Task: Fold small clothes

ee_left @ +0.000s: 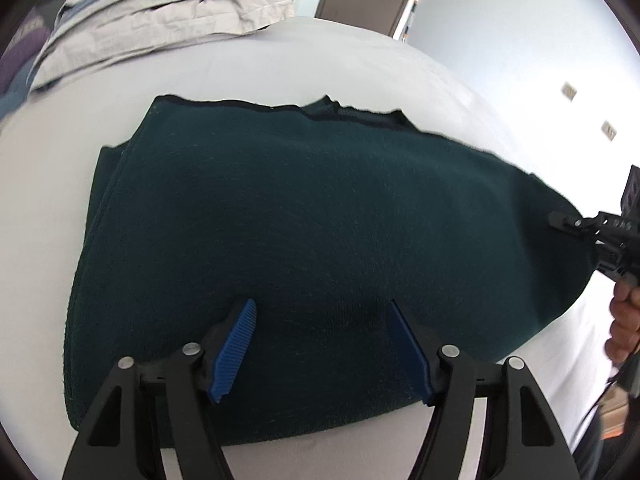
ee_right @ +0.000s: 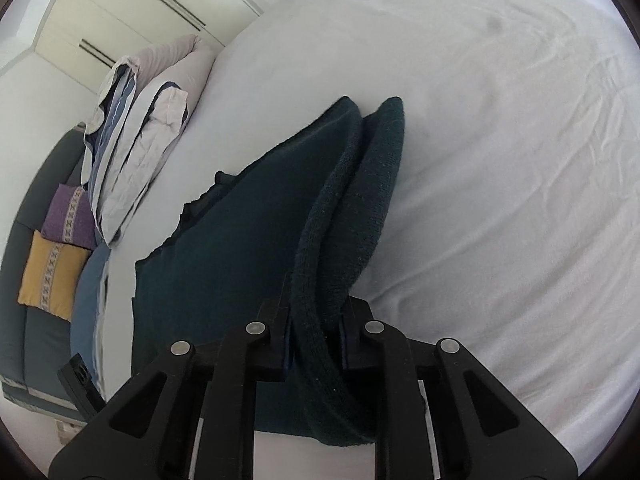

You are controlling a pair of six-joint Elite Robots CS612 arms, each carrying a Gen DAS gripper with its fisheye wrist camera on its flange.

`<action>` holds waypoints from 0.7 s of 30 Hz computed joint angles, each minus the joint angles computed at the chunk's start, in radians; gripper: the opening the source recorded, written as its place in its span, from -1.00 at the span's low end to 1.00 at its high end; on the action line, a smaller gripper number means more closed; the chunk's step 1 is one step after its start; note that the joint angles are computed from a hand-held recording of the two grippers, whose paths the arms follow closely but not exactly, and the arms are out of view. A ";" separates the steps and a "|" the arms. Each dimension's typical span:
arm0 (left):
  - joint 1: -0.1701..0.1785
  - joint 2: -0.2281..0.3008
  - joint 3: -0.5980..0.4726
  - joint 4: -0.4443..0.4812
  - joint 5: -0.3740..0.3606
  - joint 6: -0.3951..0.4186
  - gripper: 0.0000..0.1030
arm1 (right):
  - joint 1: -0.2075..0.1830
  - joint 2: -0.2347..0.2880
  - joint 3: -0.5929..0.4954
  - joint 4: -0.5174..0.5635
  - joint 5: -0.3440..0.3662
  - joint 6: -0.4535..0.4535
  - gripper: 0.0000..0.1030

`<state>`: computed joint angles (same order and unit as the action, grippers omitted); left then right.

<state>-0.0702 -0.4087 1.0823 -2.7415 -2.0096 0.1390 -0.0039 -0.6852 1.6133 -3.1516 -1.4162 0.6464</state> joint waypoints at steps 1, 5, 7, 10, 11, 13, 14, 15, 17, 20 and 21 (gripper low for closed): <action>0.014 0.005 -0.013 0.011 -0.045 -0.036 0.21 | 0.025 -0.004 -0.037 0.053 -0.036 -0.063 -0.72; 0.056 0.021 -0.046 -0.010 -0.154 -0.154 0.19 | 0.105 0.018 -0.187 0.211 -0.066 -0.263 -0.71; 0.073 0.031 -0.065 -0.017 -0.207 -0.198 0.19 | 0.151 0.051 -0.280 0.316 -0.080 -0.393 -0.72; 0.089 0.053 -0.110 0.031 -0.303 -0.229 0.25 | 0.182 0.091 -0.353 0.398 -0.083 -0.461 -0.72; 0.091 0.057 -0.118 0.044 -0.325 -0.231 0.28 | 0.184 0.099 -0.362 0.410 -0.070 -0.456 -0.72; 0.093 0.068 -0.138 0.064 -0.365 -0.241 0.33 | 0.185 0.107 -0.362 0.413 -0.060 -0.441 -0.71; 0.094 0.077 -0.153 0.074 -0.392 -0.256 0.34 | 0.184 0.108 -0.355 0.405 -0.061 -0.442 -0.71; 0.094 0.085 -0.168 0.084 -0.416 -0.271 0.38 | 0.182 0.106 -0.345 0.398 -0.054 -0.445 -0.71; 0.092 0.101 -0.204 0.110 -0.456 -0.283 0.45 | 0.179 0.100 -0.330 0.379 -0.043 -0.444 -0.69; 0.083 0.134 -0.283 0.209 -0.495 -0.275 0.54 | 0.165 0.089 -0.294 0.343 0.006 -0.444 -0.59; 0.080 0.147 -0.314 0.251 -0.505 -0.275 0.54 | 0.161 0.083 -0.269 0.319 0.026 -0.443 -0.53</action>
